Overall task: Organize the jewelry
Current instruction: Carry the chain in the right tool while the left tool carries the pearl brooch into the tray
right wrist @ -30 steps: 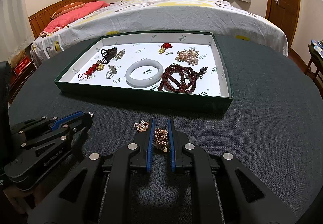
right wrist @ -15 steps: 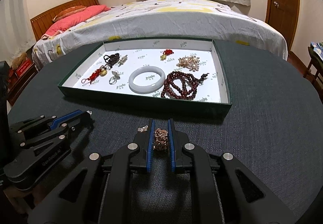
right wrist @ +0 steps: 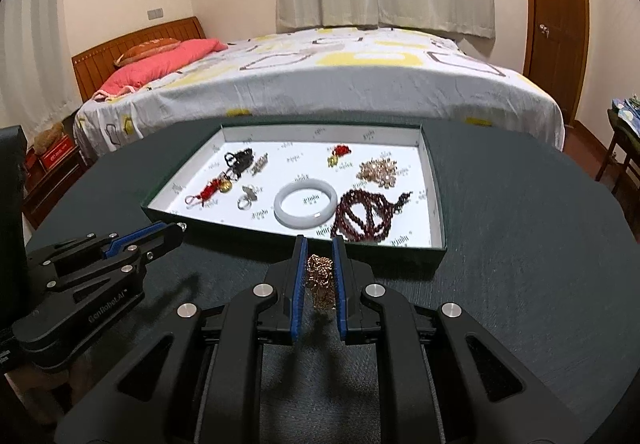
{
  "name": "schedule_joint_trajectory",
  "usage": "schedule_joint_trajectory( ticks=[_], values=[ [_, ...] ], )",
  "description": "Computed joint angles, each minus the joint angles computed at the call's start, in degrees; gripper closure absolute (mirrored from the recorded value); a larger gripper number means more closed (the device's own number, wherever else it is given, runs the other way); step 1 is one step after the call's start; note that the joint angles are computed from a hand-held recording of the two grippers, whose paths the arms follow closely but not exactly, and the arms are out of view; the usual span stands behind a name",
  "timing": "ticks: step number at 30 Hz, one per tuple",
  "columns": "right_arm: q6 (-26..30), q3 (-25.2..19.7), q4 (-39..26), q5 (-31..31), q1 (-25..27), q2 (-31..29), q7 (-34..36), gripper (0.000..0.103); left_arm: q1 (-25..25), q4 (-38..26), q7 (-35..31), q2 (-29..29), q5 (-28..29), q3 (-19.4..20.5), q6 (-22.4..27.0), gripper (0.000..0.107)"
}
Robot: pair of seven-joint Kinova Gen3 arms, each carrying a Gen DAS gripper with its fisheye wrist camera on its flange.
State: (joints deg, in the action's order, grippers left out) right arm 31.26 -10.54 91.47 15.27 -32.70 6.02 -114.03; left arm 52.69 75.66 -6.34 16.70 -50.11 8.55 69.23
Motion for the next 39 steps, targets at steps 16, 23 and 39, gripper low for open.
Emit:
schedule_joint_trajectory(
  ticks=[16, 23, 39],
  values=[
    [-2.0, -0.5, -3.8, 2.5, 0.0, -1.0, 0.4, 0.090, -0.7, -1.8, -1.2, -1.2, -4.6, -0.2, -1.3, 0.092],
    [-2.6, 0.9, -10.4, 3.2, -0.9, 3.0, 2.1, 0.090, -3.0, -5.6, -5.0, 0.4, -6.1, -1.9, -4.3, 0.092],
    [0.2, 5.7, -26.8, -2.3, -2.4, 18.6, 7.1, 0.090, -8.9, -13.2, -16.4, 8.3, 3.6, -7.7, -9.3, 0.092]
  ],
)
